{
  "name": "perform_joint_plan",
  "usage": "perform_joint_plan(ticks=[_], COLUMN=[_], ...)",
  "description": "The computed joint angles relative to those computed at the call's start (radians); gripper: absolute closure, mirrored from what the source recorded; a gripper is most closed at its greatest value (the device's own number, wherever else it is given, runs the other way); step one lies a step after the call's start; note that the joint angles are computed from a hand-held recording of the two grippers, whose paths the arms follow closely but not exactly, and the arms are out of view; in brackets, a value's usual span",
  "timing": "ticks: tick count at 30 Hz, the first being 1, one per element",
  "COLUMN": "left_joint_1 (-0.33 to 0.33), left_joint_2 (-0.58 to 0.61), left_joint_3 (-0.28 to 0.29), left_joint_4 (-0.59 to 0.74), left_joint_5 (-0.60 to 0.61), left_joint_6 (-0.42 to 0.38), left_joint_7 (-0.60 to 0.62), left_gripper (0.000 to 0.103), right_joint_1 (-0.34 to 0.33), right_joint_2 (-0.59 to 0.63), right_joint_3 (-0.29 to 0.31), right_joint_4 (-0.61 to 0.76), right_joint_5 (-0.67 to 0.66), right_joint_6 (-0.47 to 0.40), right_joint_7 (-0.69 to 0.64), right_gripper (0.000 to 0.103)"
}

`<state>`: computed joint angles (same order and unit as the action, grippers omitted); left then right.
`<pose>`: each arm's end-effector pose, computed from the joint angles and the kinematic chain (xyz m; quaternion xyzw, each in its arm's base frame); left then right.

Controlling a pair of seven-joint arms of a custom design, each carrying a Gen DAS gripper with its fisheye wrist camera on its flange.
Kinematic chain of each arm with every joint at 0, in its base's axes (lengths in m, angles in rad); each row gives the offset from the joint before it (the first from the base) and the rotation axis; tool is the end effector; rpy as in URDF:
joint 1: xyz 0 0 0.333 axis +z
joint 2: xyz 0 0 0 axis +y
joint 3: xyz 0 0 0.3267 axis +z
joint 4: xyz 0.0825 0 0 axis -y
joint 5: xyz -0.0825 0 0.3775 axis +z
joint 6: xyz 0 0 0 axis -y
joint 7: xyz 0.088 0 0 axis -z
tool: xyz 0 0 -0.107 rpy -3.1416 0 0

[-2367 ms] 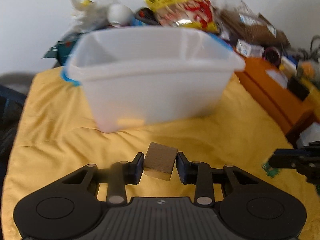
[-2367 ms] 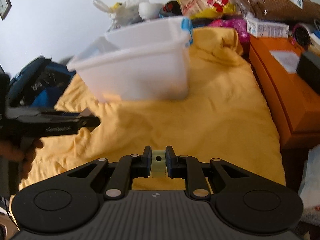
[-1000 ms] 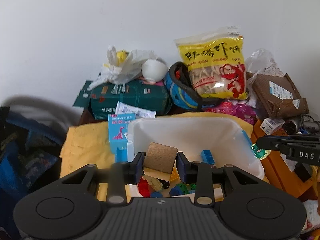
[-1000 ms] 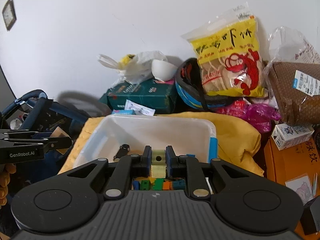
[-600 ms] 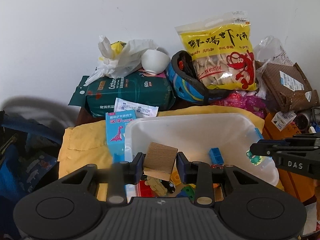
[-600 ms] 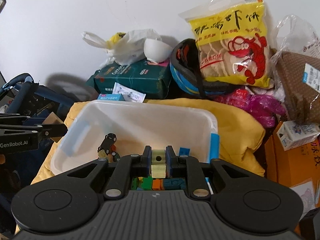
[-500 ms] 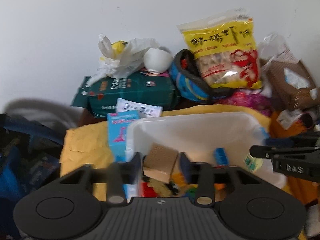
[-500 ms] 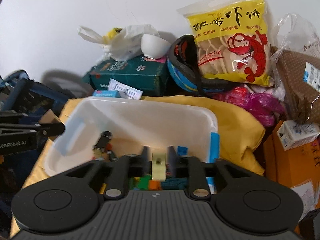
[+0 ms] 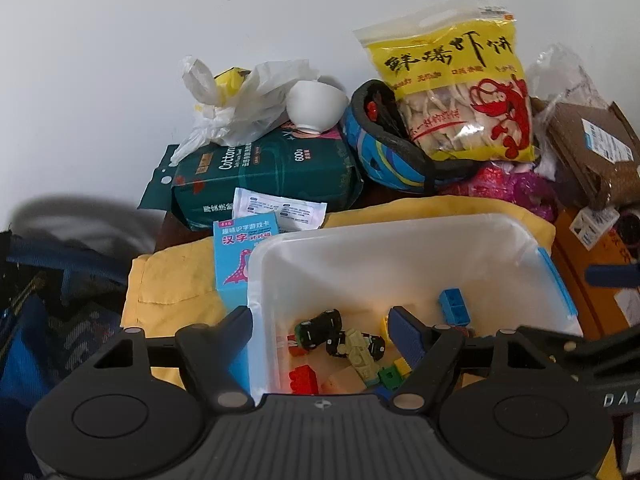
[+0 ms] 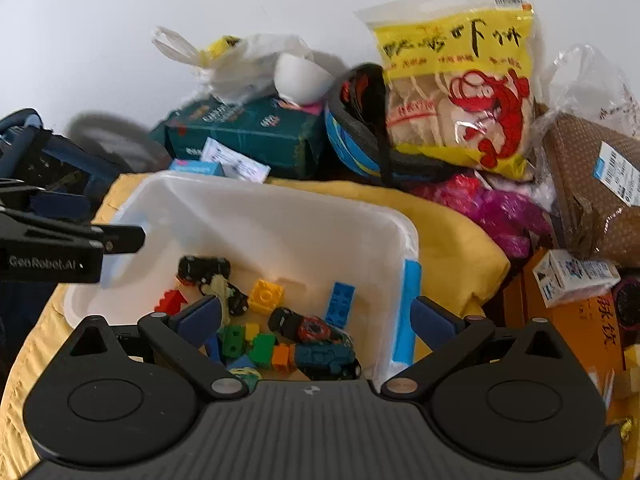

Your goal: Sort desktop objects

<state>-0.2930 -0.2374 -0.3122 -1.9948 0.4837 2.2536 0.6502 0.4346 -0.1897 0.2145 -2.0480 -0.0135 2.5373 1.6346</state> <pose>0.4268 -0.3003 0.6263 -0.6937 0.6351 -0.2226 0.2566 0.4259 0.3349 0.6109 -0.8353 0.4384 -0.1603 0.2904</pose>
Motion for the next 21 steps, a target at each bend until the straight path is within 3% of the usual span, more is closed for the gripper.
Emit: perform_joint_plan(ticks=[13, 21], left_joint_1=[-0.01, -0.018], left_joint_2=[0.036, 0.032], left_joint_3=[-0.004, 0.0], left_joint_4=[0.052, 0.035], left_joint_5=[0.003, -0.012], left_joint_6=[-0.071, -0.052], left_joint_7=[-0.008, -0.028], left_gripper=[0.021, 0.02], right_joint_1=[0.002, -0.001], right_joint_2=[0.005, -0.006], right_joint_3=[-0.002, -0.003], right_joint_4=[0.023, 0.008], right_joint_5=[-0.003, 0.001], right_joint_6=[-0.054, -0.058], right_joint_7=[0.017, 0.026], right_gripper=[0.0, 0.0])
